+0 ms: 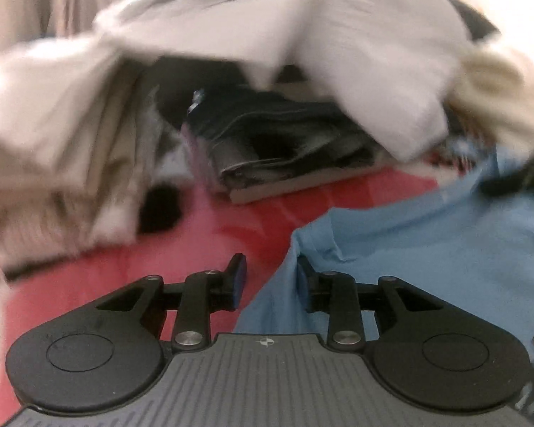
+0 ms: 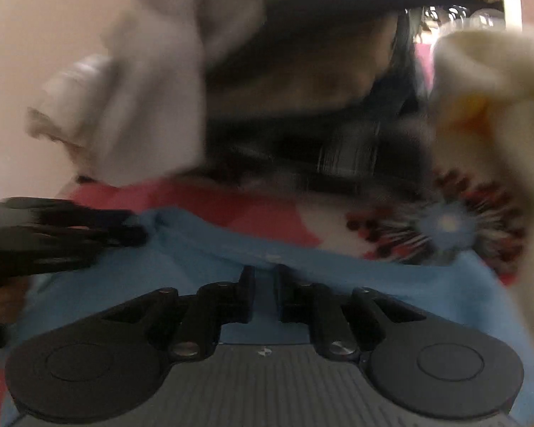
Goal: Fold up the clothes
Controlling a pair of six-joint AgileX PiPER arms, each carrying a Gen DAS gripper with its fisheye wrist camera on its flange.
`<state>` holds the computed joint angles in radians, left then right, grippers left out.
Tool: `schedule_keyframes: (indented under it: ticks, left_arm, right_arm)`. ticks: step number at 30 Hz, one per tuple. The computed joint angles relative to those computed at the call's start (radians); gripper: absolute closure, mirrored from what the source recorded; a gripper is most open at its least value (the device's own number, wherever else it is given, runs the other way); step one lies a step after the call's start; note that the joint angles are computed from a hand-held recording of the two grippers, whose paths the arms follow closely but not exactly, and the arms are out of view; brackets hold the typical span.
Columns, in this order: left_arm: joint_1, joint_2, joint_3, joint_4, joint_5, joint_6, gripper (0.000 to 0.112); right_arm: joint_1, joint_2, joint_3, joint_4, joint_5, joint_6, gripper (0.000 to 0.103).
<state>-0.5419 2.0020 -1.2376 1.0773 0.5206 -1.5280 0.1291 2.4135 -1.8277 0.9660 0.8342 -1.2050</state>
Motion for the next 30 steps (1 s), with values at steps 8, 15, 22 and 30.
schedule_keyframes:
  ticks: [8, 15, 22, 30]
  left_arm:
    - [0.026, -0.075, 0.110, 0.185, -0.122, -0.255, 0.078]
    - [0.028, -0.026, 0.027, 0.006, -0.102, -0.117, 0.076]
    - [0.092, -0.044, 0.033, -0.087, -0.186, -0.221, 0.073]
    - [-0.013, -0.201, 0.103, 0.003, 0.043, -0.401, 0.067]
  right_arm:
    - [-0.041, -0.045, 0.057, 0.160, -0.068, 0.021, 0.098]
    - [-0.131, -0.129, 0.124, -0.088, -0.121, 0.187, 0.097]
    - [-0.259, -0.152, 0.208, 0.174, -0.091, 0.084, 0.092]
    - [-0.487, -0.404, 0.416, 0.210, 0.136, -0.107, 0.088]
